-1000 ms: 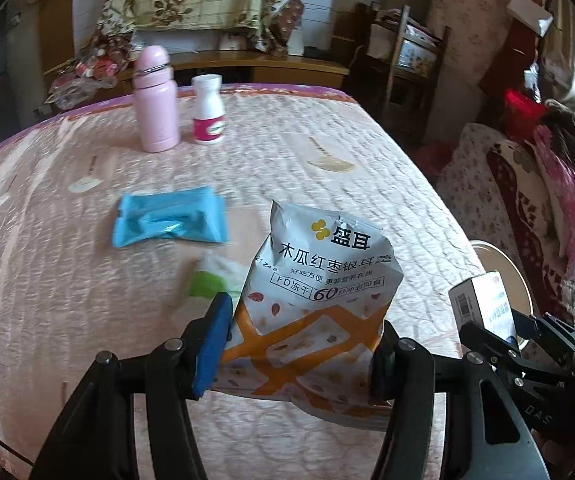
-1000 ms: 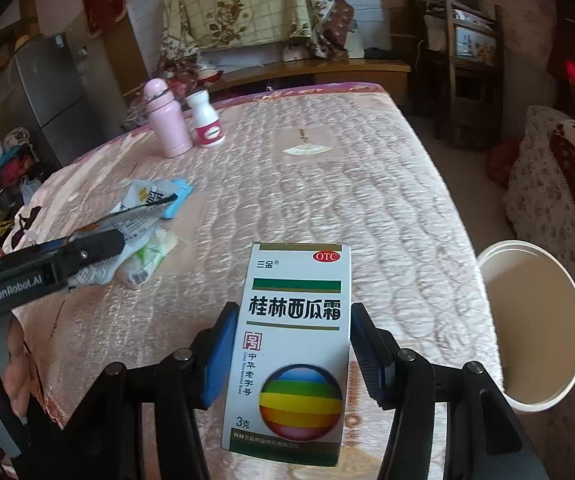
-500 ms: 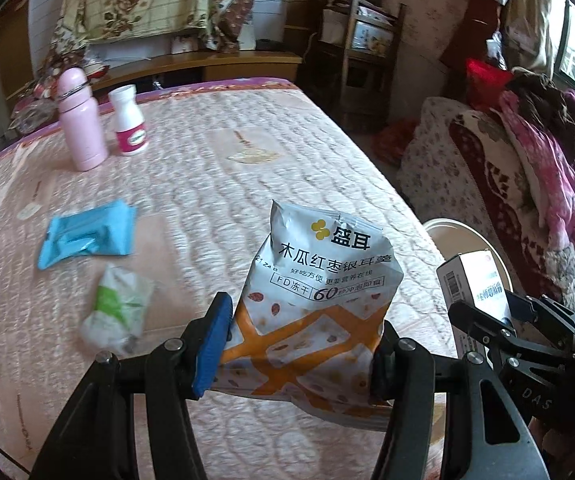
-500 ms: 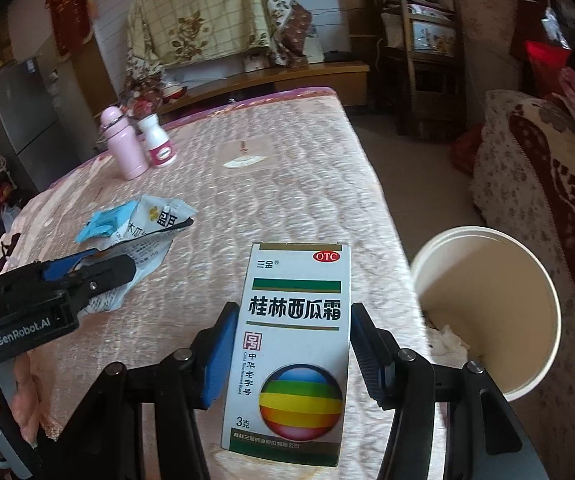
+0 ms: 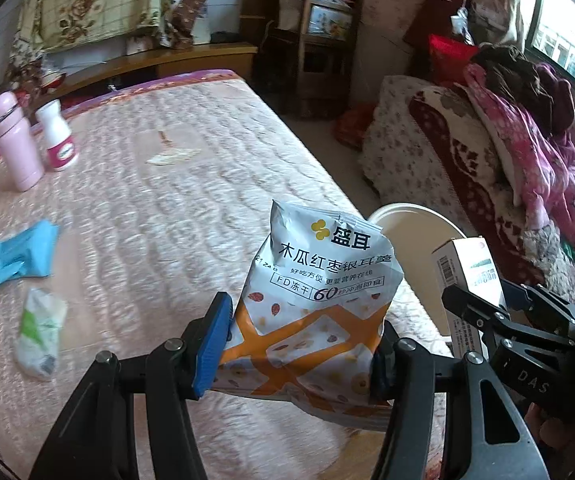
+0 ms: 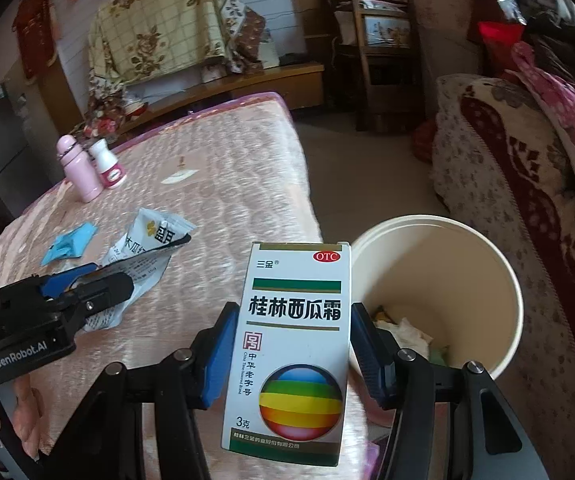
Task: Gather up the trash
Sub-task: 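Carry the medicine box and snack bag over the white bucket with both grippers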
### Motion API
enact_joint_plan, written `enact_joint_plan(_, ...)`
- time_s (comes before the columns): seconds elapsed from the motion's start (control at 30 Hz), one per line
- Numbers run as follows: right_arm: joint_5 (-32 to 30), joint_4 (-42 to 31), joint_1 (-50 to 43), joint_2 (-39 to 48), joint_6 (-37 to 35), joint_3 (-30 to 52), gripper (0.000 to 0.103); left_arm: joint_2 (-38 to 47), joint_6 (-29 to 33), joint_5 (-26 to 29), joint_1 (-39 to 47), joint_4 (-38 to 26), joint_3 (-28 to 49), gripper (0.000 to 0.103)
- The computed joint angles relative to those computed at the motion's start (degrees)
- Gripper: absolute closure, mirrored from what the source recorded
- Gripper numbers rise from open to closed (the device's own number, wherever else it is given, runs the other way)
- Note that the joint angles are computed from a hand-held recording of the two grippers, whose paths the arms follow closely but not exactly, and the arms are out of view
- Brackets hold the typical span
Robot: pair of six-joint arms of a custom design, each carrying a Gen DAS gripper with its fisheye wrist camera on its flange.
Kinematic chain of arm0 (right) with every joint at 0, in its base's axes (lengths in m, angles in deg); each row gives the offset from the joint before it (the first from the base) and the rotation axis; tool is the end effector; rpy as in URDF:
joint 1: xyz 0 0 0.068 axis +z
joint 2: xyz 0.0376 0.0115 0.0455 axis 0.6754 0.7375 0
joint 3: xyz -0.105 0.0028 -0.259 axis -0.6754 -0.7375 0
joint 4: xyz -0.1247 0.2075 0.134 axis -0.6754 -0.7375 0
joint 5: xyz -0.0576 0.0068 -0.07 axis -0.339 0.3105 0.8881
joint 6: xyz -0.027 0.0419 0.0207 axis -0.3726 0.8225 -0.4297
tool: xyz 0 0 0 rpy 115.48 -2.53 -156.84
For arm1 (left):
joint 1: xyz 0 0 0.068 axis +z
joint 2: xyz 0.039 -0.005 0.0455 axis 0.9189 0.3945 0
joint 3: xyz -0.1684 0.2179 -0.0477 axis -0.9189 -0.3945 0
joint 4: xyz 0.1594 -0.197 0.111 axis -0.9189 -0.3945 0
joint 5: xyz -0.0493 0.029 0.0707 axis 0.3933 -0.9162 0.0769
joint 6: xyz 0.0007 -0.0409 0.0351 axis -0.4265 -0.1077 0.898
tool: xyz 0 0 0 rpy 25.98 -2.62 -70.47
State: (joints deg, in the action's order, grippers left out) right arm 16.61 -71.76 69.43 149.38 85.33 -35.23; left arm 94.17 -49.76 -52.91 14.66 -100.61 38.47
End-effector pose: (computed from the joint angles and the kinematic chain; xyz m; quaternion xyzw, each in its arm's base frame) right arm 0.2206 0.1150 0.1419 -0.1623 0.9220 0.1392 0.3229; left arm 0.1791 -0.2037 0.1507 -0.0715 0.9420 -0.0513 0.3240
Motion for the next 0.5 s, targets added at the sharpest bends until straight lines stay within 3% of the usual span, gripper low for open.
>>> enact_joint_plan(0.5, -3.77, 2.04, -12.01, 4.36, -6.06, 0.73, 0.045, 11.53, 5.44, 4.57, 1.37, 4.60, 10.52, 0.042)
